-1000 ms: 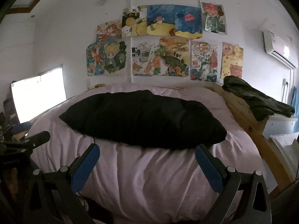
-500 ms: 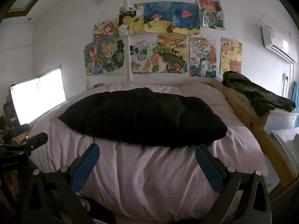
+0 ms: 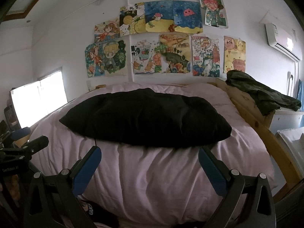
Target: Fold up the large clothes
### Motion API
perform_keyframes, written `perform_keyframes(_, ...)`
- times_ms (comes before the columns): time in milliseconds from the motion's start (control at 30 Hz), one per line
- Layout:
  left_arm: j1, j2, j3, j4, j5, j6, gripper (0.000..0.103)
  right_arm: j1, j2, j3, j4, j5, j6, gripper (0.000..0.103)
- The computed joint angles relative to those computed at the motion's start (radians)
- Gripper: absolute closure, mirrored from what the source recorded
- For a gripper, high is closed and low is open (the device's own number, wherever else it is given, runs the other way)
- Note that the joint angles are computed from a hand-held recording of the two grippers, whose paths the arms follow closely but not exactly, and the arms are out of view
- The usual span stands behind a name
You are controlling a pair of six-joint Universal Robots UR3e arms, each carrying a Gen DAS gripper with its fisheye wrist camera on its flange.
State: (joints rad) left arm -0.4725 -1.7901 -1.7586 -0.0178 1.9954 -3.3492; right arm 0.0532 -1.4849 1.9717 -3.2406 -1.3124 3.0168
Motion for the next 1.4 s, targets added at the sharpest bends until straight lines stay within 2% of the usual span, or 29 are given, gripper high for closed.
perform_keyframes(1400,0.016,0.01,-0.027,0.026,-0.018,0.017,0.002,-0.003,-0.008,-0.008,0.019,0.003,0.006,0.0)
